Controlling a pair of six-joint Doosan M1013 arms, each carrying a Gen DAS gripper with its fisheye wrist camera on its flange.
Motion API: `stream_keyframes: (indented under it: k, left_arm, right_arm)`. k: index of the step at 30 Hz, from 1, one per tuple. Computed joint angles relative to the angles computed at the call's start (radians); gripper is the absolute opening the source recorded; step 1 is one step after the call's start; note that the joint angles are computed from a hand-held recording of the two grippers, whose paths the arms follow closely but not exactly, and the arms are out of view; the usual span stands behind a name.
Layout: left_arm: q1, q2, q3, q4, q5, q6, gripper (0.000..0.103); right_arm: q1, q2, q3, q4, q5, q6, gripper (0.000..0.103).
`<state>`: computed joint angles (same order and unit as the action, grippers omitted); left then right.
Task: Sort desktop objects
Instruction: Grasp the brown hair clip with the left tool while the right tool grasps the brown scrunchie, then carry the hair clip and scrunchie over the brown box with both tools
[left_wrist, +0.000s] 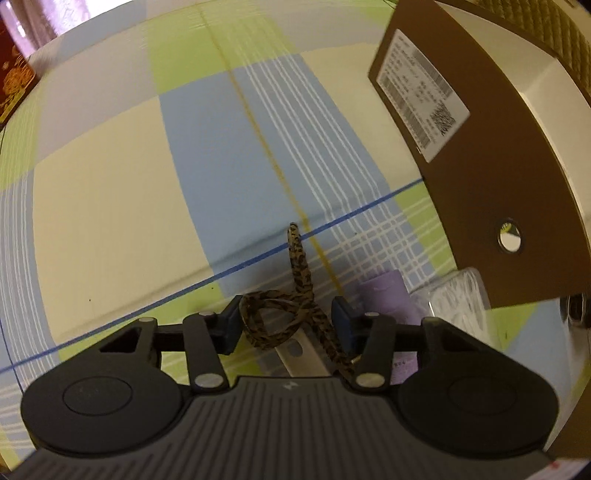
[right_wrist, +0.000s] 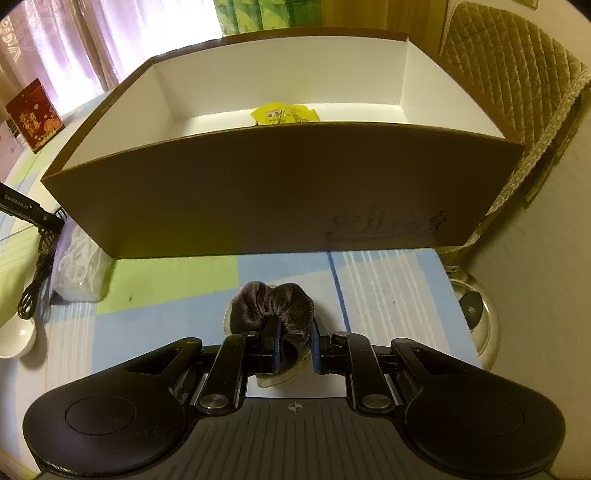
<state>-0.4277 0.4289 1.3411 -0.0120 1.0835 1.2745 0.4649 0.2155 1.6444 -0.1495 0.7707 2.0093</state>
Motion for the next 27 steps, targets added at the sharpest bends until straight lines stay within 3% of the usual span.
stream_keyframes:
  k: [7, 9, 18, 27]
  left_arm:
    - [-0.011, -0.012, 0.013, 0.03, -0.023, -0.052, 0.041]
    - [-0.012, -0.02, 0.019, 0.036, -0.038, -0.065, 0.032]
    - [-0.016, -0.045, 0.032, 0.057, -0.066, -0.068, 0.032]
    - [-0.036, -0.096, 0.065, 0.094, -0.145, -0.08, 0.032]
  right_arm:
    - [-0.001, -0.004, 0.004, -0.005, -0.008, -0.002, 0.013]
    - [-0.002, -0.005, 0.005, -0.003, -0.012, -0.005, 0.013]
    - [0.002, -0.013, 0.008, -0.01, -0.022, -0.001, 0.013]
    - [0.003, -0.029, 0.018, -0.032, -0.036, 0.023, 0.013]
